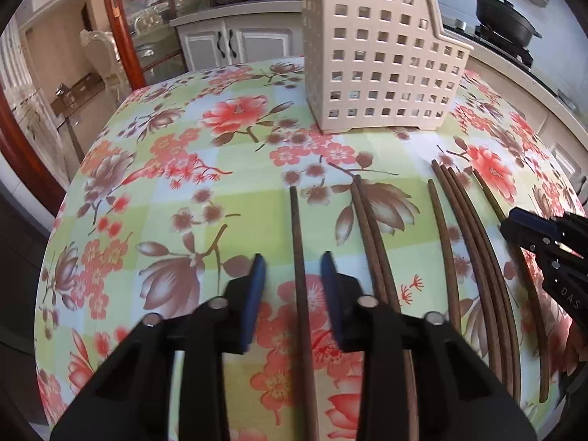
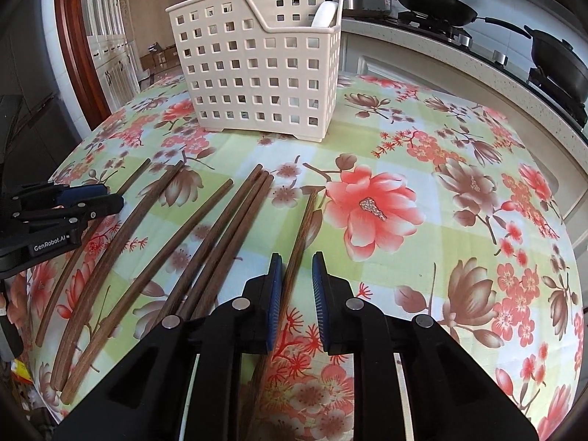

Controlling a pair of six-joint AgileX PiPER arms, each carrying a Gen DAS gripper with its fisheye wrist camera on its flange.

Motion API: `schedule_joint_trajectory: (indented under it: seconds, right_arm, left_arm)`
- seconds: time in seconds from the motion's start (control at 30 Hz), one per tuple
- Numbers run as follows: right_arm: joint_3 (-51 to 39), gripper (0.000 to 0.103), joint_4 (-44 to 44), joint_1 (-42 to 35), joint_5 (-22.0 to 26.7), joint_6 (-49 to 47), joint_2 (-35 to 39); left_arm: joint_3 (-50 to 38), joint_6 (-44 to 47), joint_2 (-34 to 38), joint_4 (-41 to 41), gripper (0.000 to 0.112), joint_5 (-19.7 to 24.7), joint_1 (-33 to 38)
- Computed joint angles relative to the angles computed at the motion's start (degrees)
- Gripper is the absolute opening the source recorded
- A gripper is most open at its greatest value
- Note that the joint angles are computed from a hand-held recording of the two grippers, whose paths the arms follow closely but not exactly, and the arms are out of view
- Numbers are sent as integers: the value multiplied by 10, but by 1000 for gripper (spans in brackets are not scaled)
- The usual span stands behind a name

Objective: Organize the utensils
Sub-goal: 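Grasp a brown chopstick with the left tool while the right tool grasps another chopstick, then lift both chopsticks upright and carry them over the white basket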

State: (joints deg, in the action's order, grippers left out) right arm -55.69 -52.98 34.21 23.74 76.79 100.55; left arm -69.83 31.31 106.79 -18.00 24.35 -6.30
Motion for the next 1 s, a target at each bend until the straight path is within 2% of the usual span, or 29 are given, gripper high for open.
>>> schedule_joint_trajectory:
  seconds: [0.07,0.13,0.2,0.33,0.53,0.73,0.87,1.0]
  right_arm:
    - [-2,18,-2,2,4,0,2]
    - [-2,13,-3,3,4,-1,2]
    - [-4,9,-3,5,6,0,3]
    - [1,6,-5,3,1,9,-2]
    - [18,6,-51,13,1,70,-29]
    - [22,6,-94,42,38,114,-75]
    - [30,6,-148,69,68,163,-112]
    - [29,6,-174,99,103,180,-139]
  left_arm:
    - [12,11,-5,3,12,-15,-9]
    - [26,4,-11,18,6,-34,-19]
    - [42,8,-17,11,6,-57,-21]
    - [57,95,-25,-95,5,-54,1]
    - [96,189,-70,-198,5,-65,21]
    - [136,306,-145,-326,5,-67,36]
    - [167,421,-194,-447,6,-69,47]
    - [192,502,-241,-537,6,-55,61]
